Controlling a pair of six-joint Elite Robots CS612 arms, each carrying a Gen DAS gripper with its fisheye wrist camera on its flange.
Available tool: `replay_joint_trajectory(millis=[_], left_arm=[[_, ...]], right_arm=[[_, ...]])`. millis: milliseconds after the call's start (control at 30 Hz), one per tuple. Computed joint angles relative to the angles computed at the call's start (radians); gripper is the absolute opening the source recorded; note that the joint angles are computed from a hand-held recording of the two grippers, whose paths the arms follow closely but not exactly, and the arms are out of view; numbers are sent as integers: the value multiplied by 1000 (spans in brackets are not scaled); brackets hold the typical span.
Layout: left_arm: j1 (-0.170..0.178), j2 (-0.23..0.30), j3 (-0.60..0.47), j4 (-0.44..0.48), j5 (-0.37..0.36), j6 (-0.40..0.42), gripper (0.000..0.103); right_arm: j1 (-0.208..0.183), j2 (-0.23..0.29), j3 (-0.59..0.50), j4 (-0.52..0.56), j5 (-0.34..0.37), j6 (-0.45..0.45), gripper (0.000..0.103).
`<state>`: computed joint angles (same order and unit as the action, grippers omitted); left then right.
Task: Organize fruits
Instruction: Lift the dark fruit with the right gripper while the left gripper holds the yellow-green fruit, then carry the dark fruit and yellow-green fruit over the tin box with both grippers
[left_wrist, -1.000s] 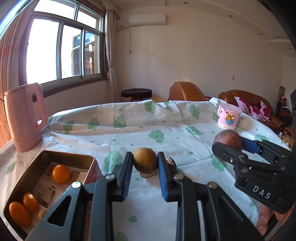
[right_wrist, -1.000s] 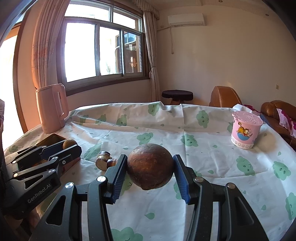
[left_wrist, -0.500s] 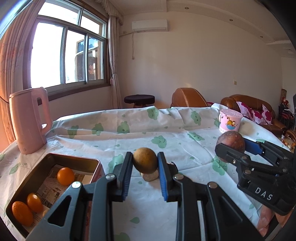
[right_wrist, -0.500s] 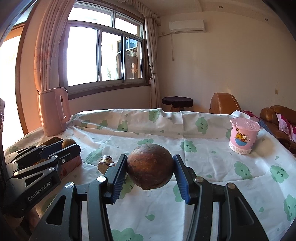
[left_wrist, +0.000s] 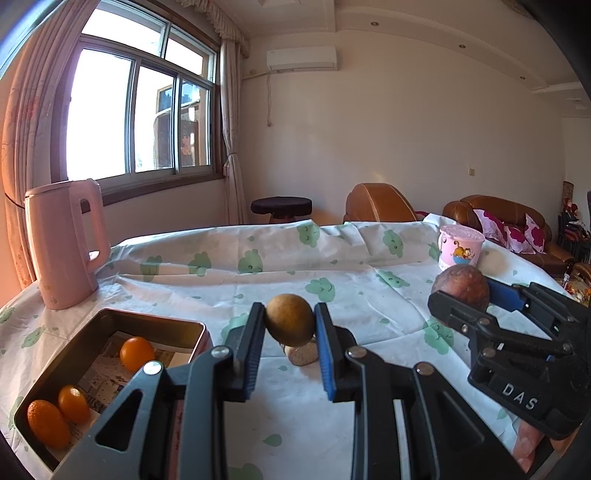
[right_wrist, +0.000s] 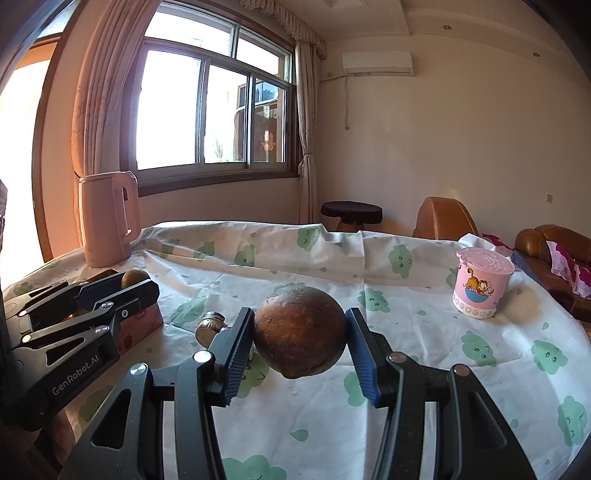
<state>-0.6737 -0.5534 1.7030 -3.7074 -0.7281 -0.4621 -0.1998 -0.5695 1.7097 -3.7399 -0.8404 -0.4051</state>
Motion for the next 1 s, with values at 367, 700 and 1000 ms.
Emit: replay_joint_trajectory(millis=[367,700,1000], left_arm=[[10,-43,91,19,44,-77,28],[44,-97,190,102,67,-212,28],[95,-134,263,163,26,-341,28]], right_arm=[[38,-41,30,117,57,-103,52],[102,-85,54,228,111,-220,52],[158,-98,55,314,94,-289,52]])
